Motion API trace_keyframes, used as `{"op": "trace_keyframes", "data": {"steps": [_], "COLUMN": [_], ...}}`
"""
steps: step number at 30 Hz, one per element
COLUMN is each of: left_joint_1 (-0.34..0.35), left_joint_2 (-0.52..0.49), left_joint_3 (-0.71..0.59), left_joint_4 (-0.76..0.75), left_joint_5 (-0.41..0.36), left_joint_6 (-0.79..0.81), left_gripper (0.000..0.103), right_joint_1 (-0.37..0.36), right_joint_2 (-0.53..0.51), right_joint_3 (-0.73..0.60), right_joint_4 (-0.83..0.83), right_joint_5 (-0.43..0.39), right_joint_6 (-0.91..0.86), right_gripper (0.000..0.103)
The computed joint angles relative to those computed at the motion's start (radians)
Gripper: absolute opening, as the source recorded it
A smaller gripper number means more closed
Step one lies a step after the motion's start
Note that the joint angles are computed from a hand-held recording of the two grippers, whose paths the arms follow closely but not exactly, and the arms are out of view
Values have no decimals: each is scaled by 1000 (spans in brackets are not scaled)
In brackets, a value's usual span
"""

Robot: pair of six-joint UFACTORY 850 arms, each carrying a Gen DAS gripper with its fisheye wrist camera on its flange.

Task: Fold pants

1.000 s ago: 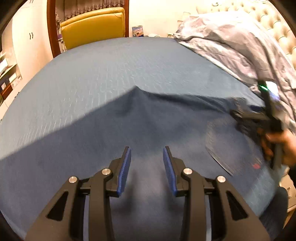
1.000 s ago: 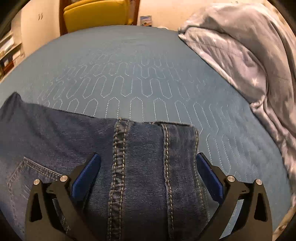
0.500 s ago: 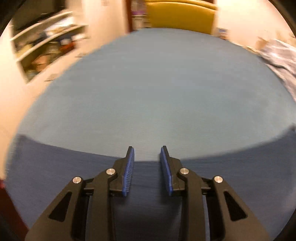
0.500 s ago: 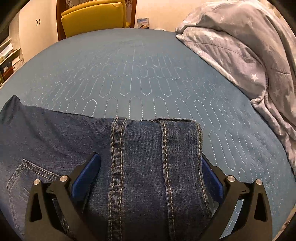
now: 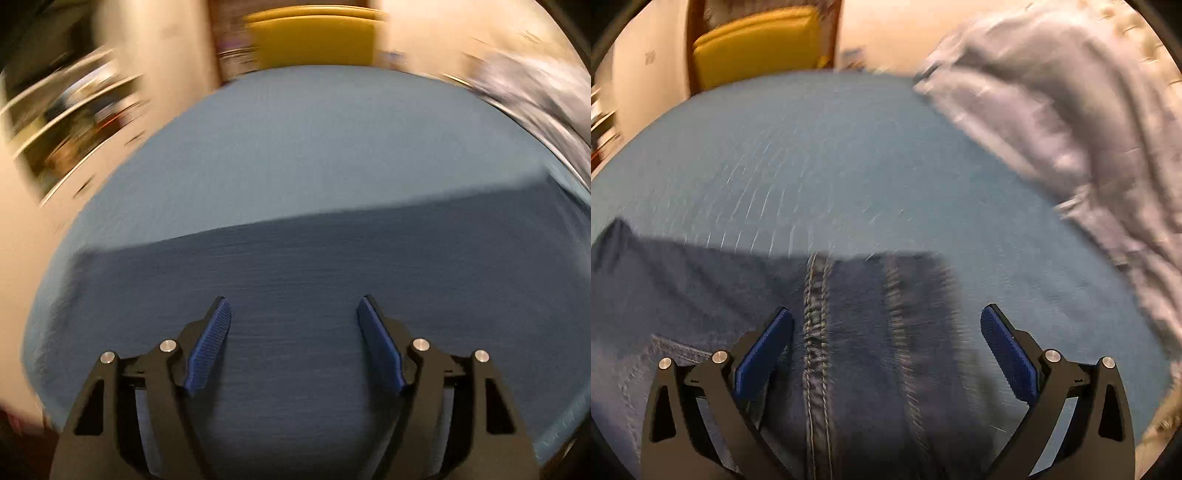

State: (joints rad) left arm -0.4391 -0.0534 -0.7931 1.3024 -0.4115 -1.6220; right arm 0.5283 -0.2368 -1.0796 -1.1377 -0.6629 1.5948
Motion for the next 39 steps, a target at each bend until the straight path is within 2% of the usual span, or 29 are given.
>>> {"op": "trace_keyframes", "data": {"steps": [1,2,3,4,7,9,10,13,14,16,17,18,19,20,21,23,24,26,27,28,29,30,31,32,34,36,37,38,39], "left_joint_1": [33,96,135,190,271,332,359,365,352,371,429,479,534,557,595,661,661,611,598,557,509,450,431,392,271,141,52,-10,-62], "left_joint_2": [11,34,30,35,110,215,268,312,298,278,289,326,364,390,410,432,438,443,439,416,395,359,332,348,389,402,395,386,377], "left_joint_3": [12,35,36,43,87,148,179,215,223,247,253,276,290,302,309,321,323,331,338,333,329,315,305,314,323,314,301,290,281], "left_joint_4": [13,9,-8,-30,-9,43,37,-98,-112,-51,-47,-25,2,38,47,-16,-93,-205,-216,-186,-125,-61,-35,-7,66,77,53,44,49], "left_joint_5": [10,22,6,-32,-116,-48,29,160,162,106,116,149,139,130,163,271,304,317,335,316,254,151,61,1,-165,-180,-192,-173,-111], "left_joint_6": [-10,5,23,44,-17,-102,-85,177,242,246,185,82,-23,-87,-109,-28,76,264,307,309,269,200,142,43,-104,-95,-93,-124,-172], "left_gripper": [72,73,73,73,68,60,56,42,41,43,58,57,52,52,52,50,50,50,50,53,53,55,70,70,66,66,66,68,68], "right_joint_1": [36,68,116,145,270,339,367,421,430,449,458,467,472,471,470,463,463,469,467,470,469,468,468,469,476,475,472,470,468], "right_joint_2": [23,39,55,62,57,36,14,-72,-97,-157,-176,-201,-223,-231,-237,-246,-251,-249,-245,-248,-247,-244,-240,-234,-203,-171,-154,-144,-136], "right_joint_3": [6,8,5,1,-35,-66,-91,-178,-204,-264,-281,-306,-328,-333,-333,-337,-337,-323,-315,-319,-316,-311,-306,-304,-272,-237,-217,-205,-195], "right_joint_4": [-27,-35,-31,-22,-6,-14,5,85,122,206,214,228,251,267,280,309,321,317,321,325,324,326,330,327,256,209,187,173,160], "right_joint_5": [-47,-71,-89,-80,-32,15,55,146,158,174,163,125,92,87,80,60,53,63,73,74,76,77,78,75,78,91,88,70,49], "right_joint_6": [27,34,36,27,4,38,35,-41,-89,-197,-219,-246,-279,-297,-300,-322,-329,-304,-295,-289,-285,-286,-285,-281,-207,-135,-90,-61,-36], "right_gripper": [98,98,98,98,98,98,98,98,98,98,98,98,98,98,98,98,98,98,98,98,98,98,98,98,98,98,98,98,98]}}
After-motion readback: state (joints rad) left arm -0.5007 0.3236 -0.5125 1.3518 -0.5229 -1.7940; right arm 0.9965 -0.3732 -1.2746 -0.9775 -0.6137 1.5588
